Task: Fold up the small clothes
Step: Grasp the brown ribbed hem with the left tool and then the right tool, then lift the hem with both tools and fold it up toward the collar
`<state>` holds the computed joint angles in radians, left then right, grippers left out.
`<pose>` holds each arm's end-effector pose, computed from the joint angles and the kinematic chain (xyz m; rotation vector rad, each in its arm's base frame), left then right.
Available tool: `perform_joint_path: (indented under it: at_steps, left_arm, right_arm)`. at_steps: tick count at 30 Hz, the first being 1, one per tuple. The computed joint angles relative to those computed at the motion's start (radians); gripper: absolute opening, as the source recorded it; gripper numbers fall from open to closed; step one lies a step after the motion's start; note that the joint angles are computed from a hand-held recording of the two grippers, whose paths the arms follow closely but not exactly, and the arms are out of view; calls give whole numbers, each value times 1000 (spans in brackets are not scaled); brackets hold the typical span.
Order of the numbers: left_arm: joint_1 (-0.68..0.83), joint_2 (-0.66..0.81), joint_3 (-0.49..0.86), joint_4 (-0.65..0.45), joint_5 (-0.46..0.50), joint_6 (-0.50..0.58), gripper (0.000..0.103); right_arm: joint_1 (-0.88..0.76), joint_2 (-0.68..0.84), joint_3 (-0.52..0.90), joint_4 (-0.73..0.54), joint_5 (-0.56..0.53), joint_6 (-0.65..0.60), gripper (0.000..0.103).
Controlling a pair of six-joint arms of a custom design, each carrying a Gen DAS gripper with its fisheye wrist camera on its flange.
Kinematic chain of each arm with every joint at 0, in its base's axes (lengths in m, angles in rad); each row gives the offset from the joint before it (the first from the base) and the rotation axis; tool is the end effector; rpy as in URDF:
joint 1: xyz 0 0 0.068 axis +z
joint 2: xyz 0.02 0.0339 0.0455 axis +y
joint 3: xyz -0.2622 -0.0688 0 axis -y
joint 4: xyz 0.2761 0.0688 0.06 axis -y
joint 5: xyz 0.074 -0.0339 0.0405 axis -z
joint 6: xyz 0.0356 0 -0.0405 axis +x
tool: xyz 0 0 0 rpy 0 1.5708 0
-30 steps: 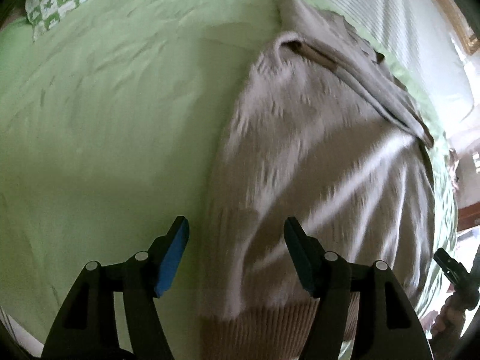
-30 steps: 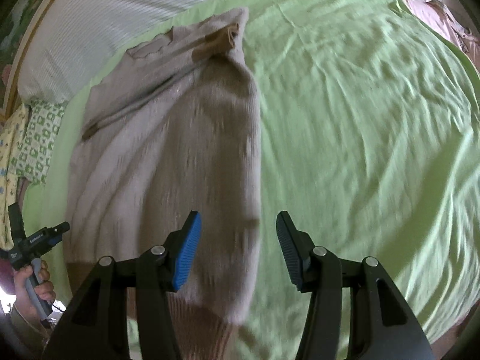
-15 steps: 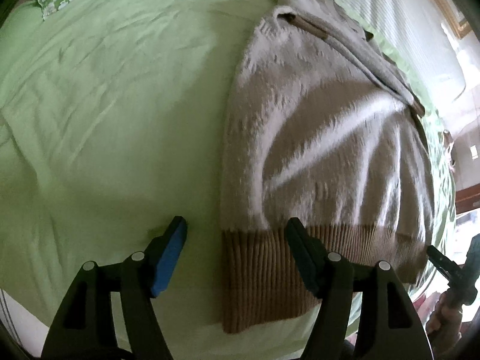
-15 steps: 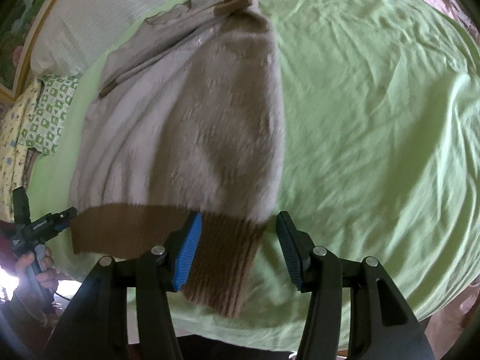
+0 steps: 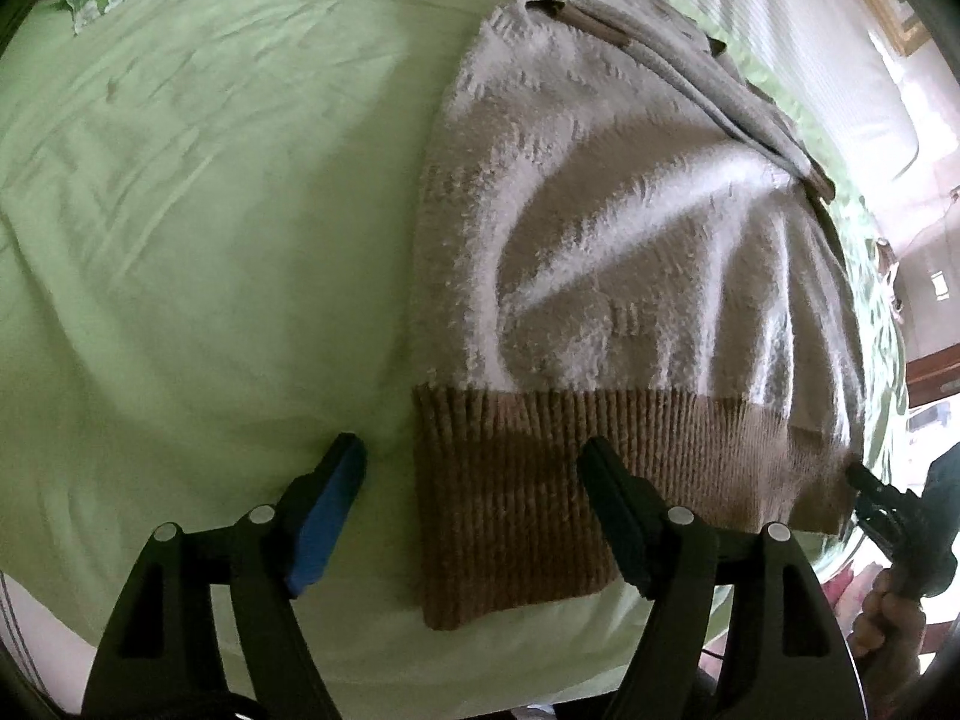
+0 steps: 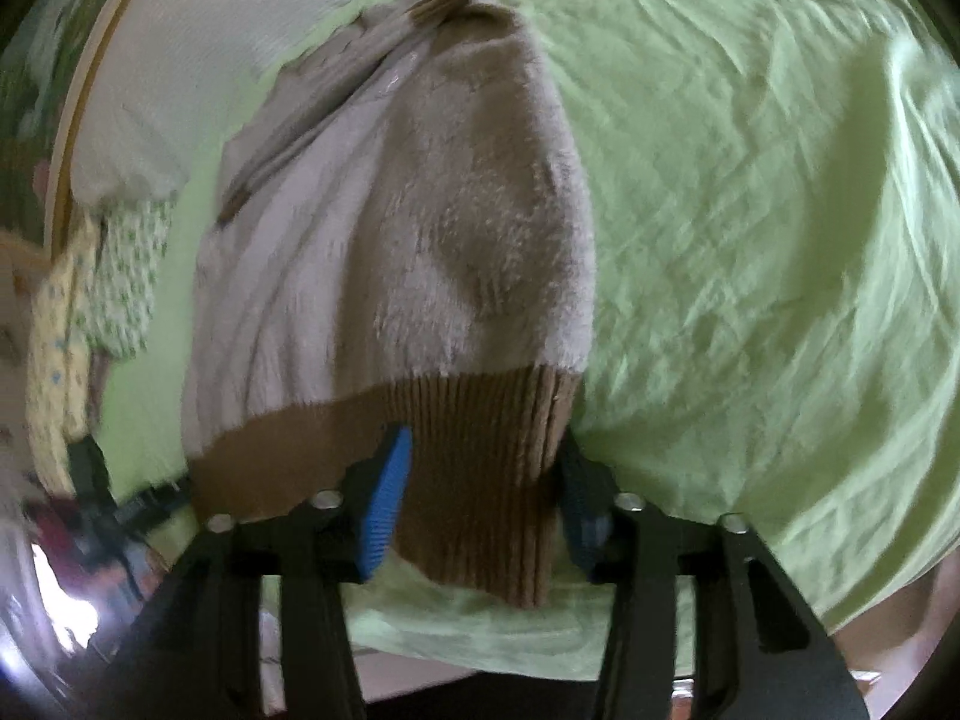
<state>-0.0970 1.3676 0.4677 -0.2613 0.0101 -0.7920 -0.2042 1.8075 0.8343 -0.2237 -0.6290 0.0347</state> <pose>0.2283 -0.0226 0.0908 -0.9387 2.6002 -0.2595 0.3215 -0.0452 0.0782 0.1515 2.6099 0.8040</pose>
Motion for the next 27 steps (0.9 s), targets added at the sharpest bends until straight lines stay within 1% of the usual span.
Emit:
perform_joint_path:
  at_steps: [1,2,3,4,5,6,7,8,9,11,13,15,18,20,23,25,27]
  left_arm:
    - [2,-1,-3,9,6,2,74]
    - [3,0,-5,17,10,4,73]
    - [0,2,-5,23,10,11,63]
    - [-11,18,8,12,-9,32,53]
    - [-22,39,26,-6,-31,53,50]
    - [-29,47,35,-13,-42,68,40]
    - [-27,40,32,-7,-35,80,22]
    - [-21,38,30,3,-15,85,12]
    - [-1,25,17,28,40,93,8]
    - [2,3,9,25,59,94,8]
    - [-23,-49,3,10,84,79,8]
    - [-60,-91,0,5,79,62,8]
    - [-90,-64,10,9,60,66,8]
    - [-52,-43,-7,39,96,62,8]
    - [-15,-97,-53,66,126,50,8]
    - [8,-132,-64,73,152,46,8]
    - [14,-183,-70,66,153,37,8]
  right_arm:
    - [0,8,4,4,-7,15,34]
    - [-2,13,9,0,-11,17,23]
    - [-2,22,17,-7,-14,15,13]
    - [-6,24,17,-10,-21,13,11]
    - [-21,29,22,-23,-46,13,9]
    - [-37,29,24,-33,-69,12,8]
    - [-58,23,27,-51,-90,1,8]
    - [-77,11,32,-74,-93,-21,8]
    - [-90,3,36,-90,-91,-42,7]
    - [-124,-12,48,-131,-95,-88,7]
    - [-167,-29,61,-171,-96,-125,7]
    - [-197,-51,60,-178,-90,-139,7]
    - [-197,-33,65,-166,-67,-136,7]
    - [-189,-1,73,-155,-55,-130,7]
    - [-165,12,71,-145,-45,-125,7]
    - [-162,9,77,-154,-62,-128,7]
    - [-167,12,91,-166,-83,-138,7]
